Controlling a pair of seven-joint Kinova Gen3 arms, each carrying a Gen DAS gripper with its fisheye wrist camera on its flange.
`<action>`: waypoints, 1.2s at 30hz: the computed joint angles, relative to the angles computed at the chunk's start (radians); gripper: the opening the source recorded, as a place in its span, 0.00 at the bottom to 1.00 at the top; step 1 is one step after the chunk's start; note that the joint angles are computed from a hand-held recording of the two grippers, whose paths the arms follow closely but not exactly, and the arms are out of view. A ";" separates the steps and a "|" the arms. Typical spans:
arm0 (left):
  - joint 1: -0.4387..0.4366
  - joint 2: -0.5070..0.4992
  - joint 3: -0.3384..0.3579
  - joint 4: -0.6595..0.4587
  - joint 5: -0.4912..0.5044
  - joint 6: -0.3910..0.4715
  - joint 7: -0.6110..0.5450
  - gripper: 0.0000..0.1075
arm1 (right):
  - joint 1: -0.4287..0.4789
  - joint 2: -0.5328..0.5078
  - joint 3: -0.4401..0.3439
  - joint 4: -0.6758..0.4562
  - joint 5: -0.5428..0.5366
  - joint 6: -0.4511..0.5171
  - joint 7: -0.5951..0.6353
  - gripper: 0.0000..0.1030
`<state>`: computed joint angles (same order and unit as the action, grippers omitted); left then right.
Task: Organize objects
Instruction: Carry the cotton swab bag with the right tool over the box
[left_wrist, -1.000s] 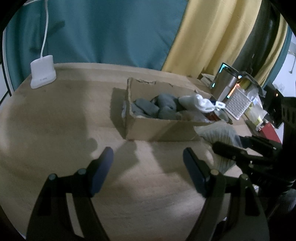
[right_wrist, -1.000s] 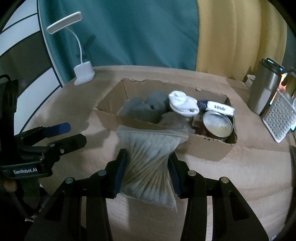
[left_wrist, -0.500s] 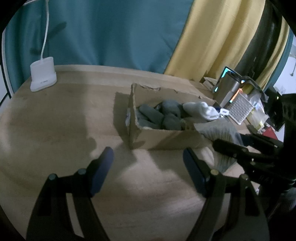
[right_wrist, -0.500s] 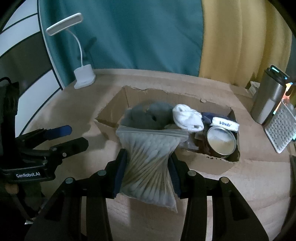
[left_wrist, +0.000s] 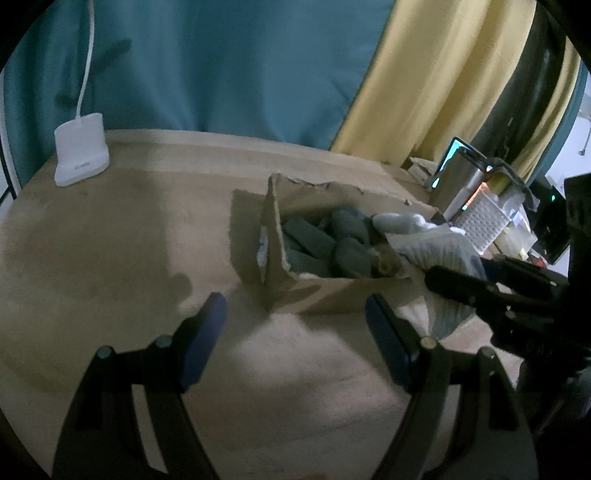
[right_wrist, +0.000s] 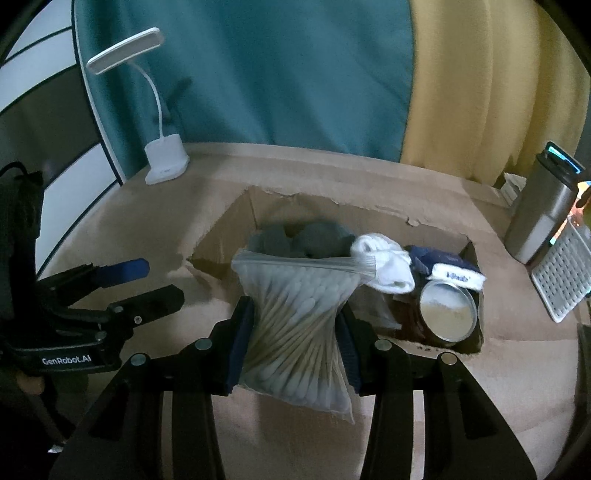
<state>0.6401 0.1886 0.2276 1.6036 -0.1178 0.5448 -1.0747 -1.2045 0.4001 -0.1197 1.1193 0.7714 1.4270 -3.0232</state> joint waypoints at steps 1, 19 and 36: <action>-0.004 0.002 0.001 -0.004 0.003 0.001 -0.006 0.73 | 0.002 -0.001 0.001 0.000 0.001 -0.003 0.001 0.45; -0.035 0.040 -0.012 -0.053 0.042 0.014 -0.081 0.73 | 0.060 0.024 0.028 -0.034 -0.028 -0.074 0.072 0.45; -0.060 0.081 -0.024 -0.084 0.069 0.020 -0.114 0.73 | 0.102 0.052 0.059 -0.072 -0.074 -0.125 0.130 0.45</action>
